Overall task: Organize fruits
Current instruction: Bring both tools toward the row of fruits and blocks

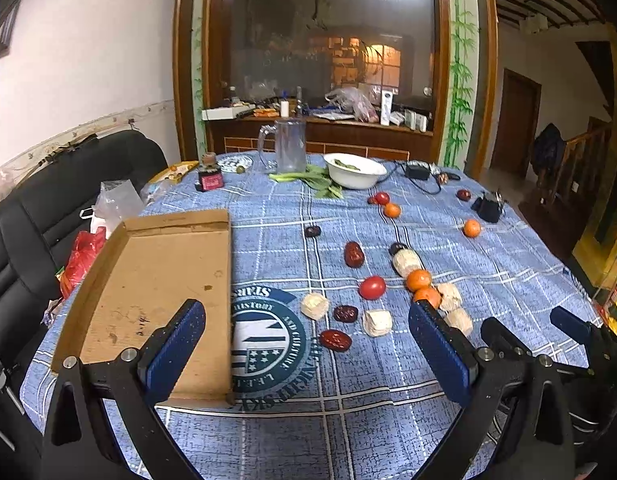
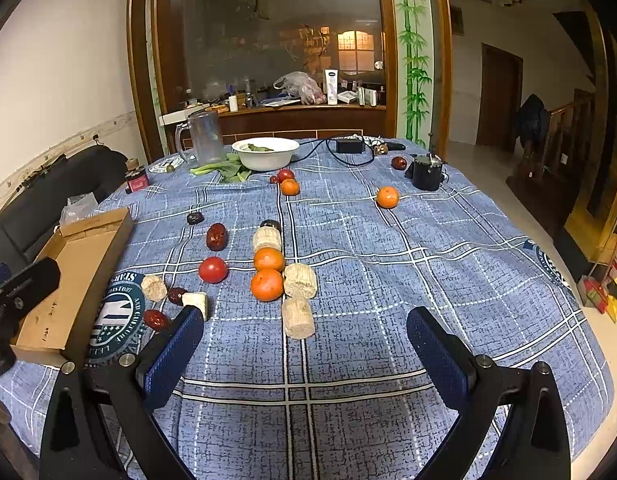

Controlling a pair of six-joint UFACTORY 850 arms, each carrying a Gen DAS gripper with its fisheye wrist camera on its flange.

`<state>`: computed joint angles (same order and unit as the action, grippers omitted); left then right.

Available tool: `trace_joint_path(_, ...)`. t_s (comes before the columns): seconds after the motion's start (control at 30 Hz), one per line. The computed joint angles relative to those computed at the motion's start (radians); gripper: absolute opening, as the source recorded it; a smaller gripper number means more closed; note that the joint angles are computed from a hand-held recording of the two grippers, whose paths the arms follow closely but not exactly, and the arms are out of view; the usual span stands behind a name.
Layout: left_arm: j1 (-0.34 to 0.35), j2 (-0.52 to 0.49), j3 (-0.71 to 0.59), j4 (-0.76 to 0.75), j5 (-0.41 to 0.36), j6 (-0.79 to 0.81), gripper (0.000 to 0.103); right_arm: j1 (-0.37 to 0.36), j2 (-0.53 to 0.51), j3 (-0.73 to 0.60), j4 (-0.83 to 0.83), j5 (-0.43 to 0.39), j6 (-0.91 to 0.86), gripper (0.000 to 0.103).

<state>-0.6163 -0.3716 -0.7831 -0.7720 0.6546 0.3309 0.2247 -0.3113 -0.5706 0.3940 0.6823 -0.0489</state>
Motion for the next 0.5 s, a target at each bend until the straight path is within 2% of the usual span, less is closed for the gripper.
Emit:
trace_joint_path(0.33, 0.021, -0.074, -0.076, -0.035, -0.068, 0.057, 0.101, -0.055, -0.070, -0.064, -0.162, -0.068, 0.119, 0.102)
trace_joint_path(0.5, 0.057, -0.087, -0.087, 0.014, -0.084, 0.016, 0.101, -0.081, -0.069, -0.071, -0.186, -0.089, 0.106, 0.102)
